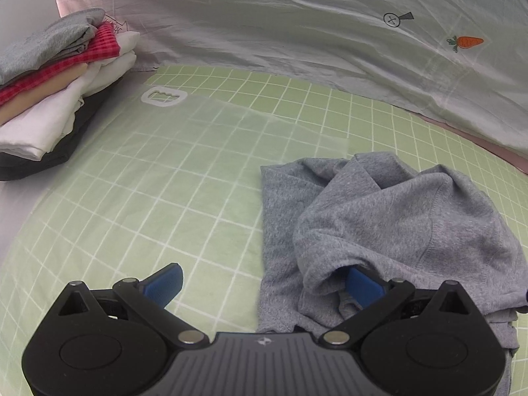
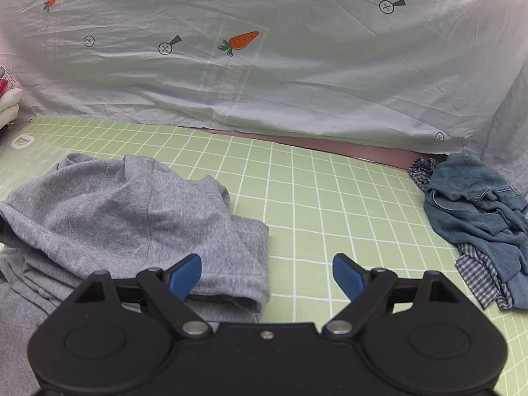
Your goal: Fold clothes
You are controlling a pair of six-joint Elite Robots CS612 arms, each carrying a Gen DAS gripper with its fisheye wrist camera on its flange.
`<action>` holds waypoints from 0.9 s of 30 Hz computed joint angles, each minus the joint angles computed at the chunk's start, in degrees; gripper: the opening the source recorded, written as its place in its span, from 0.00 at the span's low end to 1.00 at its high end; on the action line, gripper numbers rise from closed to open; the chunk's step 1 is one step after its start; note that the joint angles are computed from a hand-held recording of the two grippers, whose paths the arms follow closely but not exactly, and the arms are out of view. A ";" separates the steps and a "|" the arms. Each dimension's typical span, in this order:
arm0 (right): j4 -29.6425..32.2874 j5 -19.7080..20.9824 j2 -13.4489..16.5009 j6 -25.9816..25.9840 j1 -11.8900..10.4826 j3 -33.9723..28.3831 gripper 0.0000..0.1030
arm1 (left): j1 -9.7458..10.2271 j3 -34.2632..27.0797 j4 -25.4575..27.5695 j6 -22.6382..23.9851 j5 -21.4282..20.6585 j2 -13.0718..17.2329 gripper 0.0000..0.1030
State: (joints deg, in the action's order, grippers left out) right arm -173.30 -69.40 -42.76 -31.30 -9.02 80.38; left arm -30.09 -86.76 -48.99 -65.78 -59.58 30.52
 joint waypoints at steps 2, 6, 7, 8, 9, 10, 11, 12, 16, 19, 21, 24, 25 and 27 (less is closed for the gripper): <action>1.08 -0.95 0.38 0.73 0.13 -0.72 0.84 | 0.14 -0.61 -4.21 4.39 -1.00 0.68 1.00; 3.62 -2.66 1.20 2.14 0.44 -2.31 0.85 | 0.50 -0.42 -9.28 6.76 -2.13 1.39 1.00; 4.12 -2.96 1.38 2.12 0.56 -2.61 0.85 | 0.63 0.01 -8.99 5.69 -2.19 1.29 1.00; 4.51 -3.23 1.51 2.00 0.69 -2.83 0.84 | 0.84 1.01 -6.72 3.78 -2.38 0.76 1.00; 4.87 -3.50 1.63 1.84 0.81 -3.02 0.84 | 1.08 2.21 -4.06 1.72 -2.70 0.11 1.00; 5.21 -3.67 1.72 1.70 0.89 -3.15 0.84 | 1.27 3.30 -1.49 0.33 -2.86 -0.46 1.00; 5.53 -3.77 1.77 1.58 0.95 -3.24 0.84 | 1.46 3.96 0.17 -0.28 -3.24 -0.70 1.00; 5.91 -3.93 1.82 1.37 1.01 -3.33 0.85 | 1.65 4.51 1.56 -0.71 -3.71 -0.86 1.00; 6.85 -4.48 1.87 0.53 1.21 -3.54 0.85 | 2.98 3.37 0.60 -4.72 -8.63 0.10 1.00; 6.42 -4.37 1.64 0.04 1.23 -3.37 0.85 | 3.07 2.76 0.34 -5.87 -8.42 0.07 1.00; 5.79 -3.79 1.30 0.45 1.07 -2.96 0.85 | 2.65 2.43 0.82 -6.07 -6.93 -0.20 1.00; 4.17 -2.47 0.07 1.38 0.47 -1.05 0.85 | 1.64 0.75 1.47 -6.75 -5.02 -0.21 1.00; 3.62 -2.03 -0.36 1.66 0.26 -0.38 0.85 | 1.27 -0.19 1.92 -6.93 -4.51 0.00 1.00; 2.52 -1.14 -1.20 2.25 -0.18 0.95 0.85 | 0.50 -1.87 3.50 -7.34 -3.95 0.30 1.00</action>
